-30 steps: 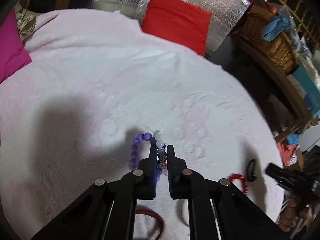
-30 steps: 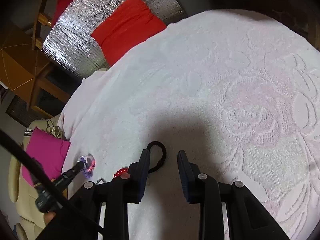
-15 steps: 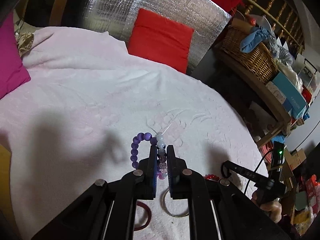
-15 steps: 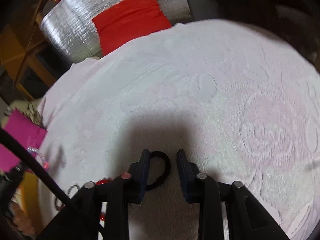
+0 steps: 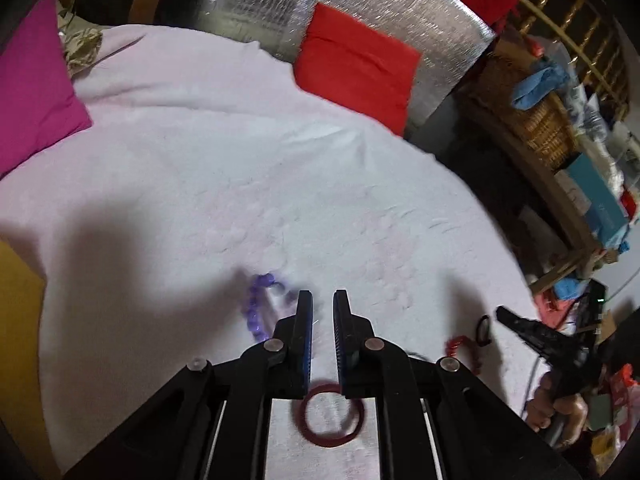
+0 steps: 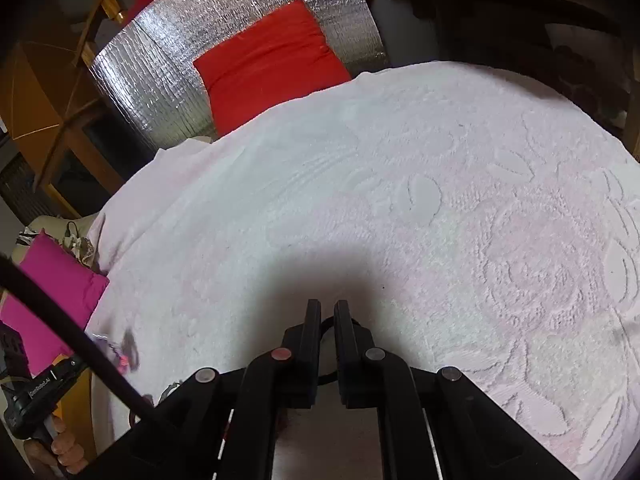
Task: Organize jewelry
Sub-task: 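Lift the purple bracelet with the left tool while the right tool lifts the keychain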
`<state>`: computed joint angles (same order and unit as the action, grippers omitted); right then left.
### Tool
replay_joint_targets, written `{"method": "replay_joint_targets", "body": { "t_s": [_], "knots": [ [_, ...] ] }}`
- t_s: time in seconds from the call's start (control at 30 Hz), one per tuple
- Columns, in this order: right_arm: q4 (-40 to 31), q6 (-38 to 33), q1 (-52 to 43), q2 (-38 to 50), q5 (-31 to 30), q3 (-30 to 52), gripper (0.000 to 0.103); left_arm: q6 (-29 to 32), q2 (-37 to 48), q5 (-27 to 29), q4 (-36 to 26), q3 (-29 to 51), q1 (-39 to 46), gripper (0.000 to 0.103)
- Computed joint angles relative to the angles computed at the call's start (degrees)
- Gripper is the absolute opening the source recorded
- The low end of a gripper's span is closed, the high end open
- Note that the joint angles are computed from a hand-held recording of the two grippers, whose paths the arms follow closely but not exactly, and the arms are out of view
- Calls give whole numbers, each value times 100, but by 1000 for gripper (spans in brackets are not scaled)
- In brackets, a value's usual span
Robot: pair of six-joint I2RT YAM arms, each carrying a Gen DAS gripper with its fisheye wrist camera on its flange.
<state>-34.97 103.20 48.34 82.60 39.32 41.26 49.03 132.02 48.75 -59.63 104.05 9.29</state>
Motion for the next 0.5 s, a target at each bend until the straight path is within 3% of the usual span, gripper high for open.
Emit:
{"method": "replay_joint_targets", "body": {
  "t_s": [0.1,0.17,0.5],
  "knots": [
    [-26,75,6,1,83,30,8,403,-109,469,-233,-9,86,18],
    [-24,104,-18,-6,107,35,8,289,-195,506,-24,-112,119,30],
    [243,-25,-211,-61,-134,-151,8,-739,-43,-937,1223,-525,-209,34]
  ]
}}
